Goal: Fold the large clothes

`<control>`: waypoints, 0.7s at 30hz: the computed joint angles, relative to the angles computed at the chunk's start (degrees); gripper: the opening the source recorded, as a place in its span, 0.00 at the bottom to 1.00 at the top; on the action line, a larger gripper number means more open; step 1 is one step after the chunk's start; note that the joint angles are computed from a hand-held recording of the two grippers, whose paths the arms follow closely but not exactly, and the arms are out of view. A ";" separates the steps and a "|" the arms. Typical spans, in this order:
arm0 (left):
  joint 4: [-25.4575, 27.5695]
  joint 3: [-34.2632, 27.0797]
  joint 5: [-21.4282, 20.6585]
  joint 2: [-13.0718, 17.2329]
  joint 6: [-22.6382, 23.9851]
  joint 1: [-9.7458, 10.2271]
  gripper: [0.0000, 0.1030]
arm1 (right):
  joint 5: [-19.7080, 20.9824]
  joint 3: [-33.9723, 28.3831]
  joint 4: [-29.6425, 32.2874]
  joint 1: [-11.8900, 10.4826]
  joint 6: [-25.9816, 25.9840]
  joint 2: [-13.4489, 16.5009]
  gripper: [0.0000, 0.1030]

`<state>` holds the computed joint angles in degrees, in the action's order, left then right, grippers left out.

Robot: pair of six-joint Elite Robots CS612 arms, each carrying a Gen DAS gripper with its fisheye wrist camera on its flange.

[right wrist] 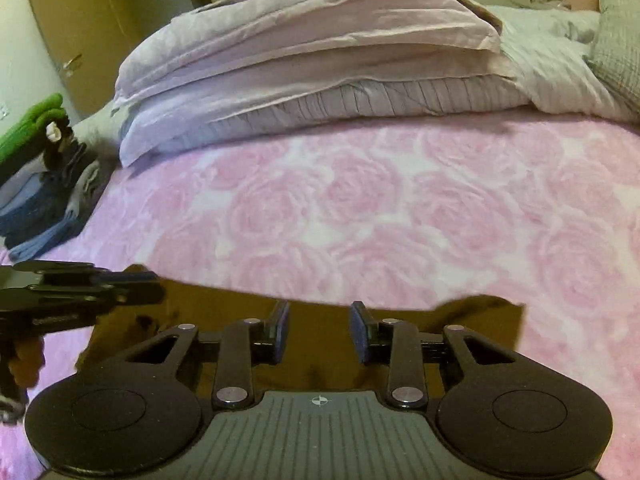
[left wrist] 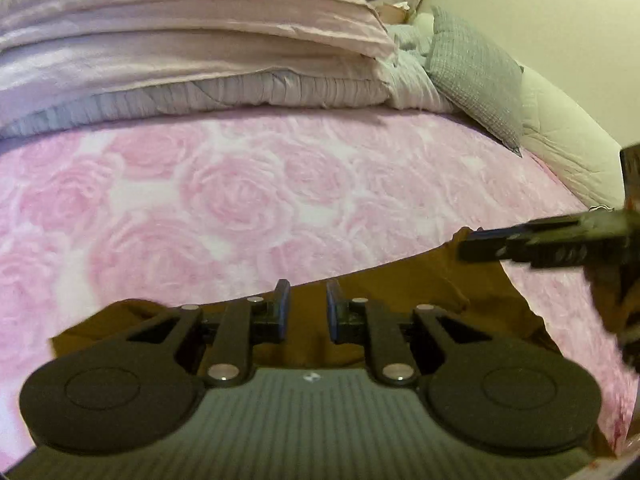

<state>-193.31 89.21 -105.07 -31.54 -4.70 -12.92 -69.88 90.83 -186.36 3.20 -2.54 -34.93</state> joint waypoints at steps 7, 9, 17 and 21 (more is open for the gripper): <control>-0.48 4.02 8.82 -0.31 7.76 -2.97 0.13 | -14.37 -0.28 1.64 3.88 -9.25 1.86 0.29; -4.13 6.46 9.73 -1.53 6.03 -3.30 0.12 | -13.36 2.92 -4.98 3.72 -6.58 0.73 0.29; -10.86 24.76 15.25 -8.16 4.75 -6.56 0.13 | -15.36 20.28 -13.09 3.11 -10.30 -4.29 0.29; -16.27 35.13 18.98 -10.65 -1.49 -8.52 0.13 | -13.77 31.83 -23.74 0.60 -11.72 -6.31 0.29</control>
<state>-209.58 124.35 -86.09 -42.19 -6.19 -21.44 -83.65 122.66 -210.10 3.80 -14.26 -41.24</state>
